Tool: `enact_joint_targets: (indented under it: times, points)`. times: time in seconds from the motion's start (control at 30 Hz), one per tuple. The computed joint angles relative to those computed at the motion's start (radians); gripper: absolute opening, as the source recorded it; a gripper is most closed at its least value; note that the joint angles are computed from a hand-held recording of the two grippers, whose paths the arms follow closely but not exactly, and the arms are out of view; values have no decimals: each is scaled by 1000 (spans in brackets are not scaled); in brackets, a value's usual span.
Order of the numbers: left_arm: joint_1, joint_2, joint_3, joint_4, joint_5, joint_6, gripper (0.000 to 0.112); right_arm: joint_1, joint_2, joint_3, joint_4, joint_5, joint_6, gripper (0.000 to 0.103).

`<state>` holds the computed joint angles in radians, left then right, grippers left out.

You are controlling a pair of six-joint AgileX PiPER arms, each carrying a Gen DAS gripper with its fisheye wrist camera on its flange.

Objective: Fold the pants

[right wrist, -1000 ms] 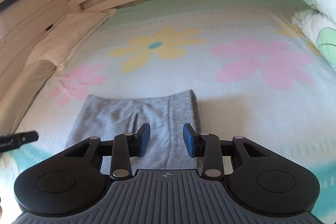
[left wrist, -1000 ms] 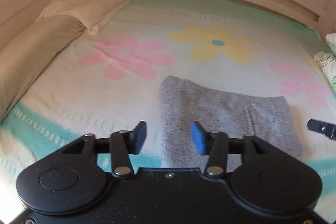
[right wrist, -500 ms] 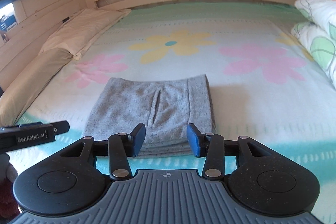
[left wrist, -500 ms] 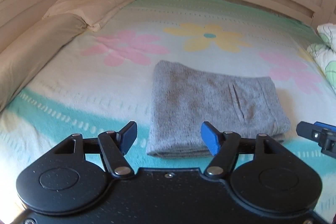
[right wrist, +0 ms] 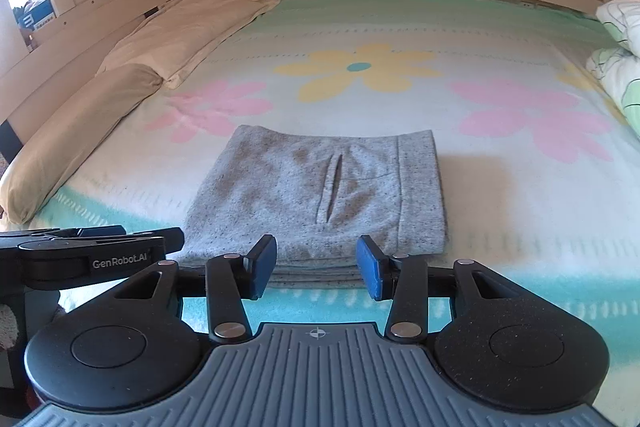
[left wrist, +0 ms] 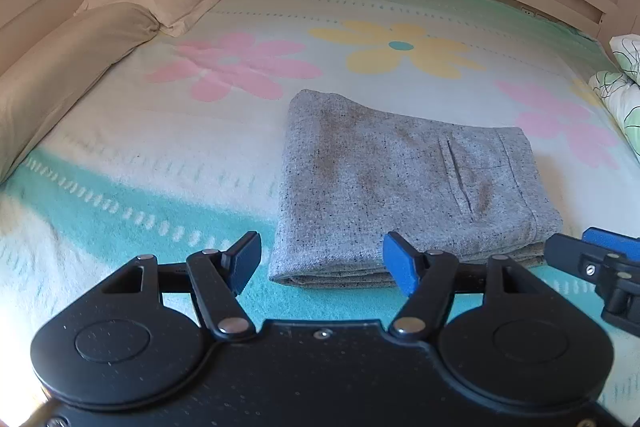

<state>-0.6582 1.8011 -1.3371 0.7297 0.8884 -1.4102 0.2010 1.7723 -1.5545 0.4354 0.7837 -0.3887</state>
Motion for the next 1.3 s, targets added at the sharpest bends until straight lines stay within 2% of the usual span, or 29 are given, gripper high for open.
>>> enact_joint_targets:
  times: [1.3]
  points:
    - [-15, -12, 14, 22, 6, 9, 70, 3, 23, -26, -59, 26, 64, 43]
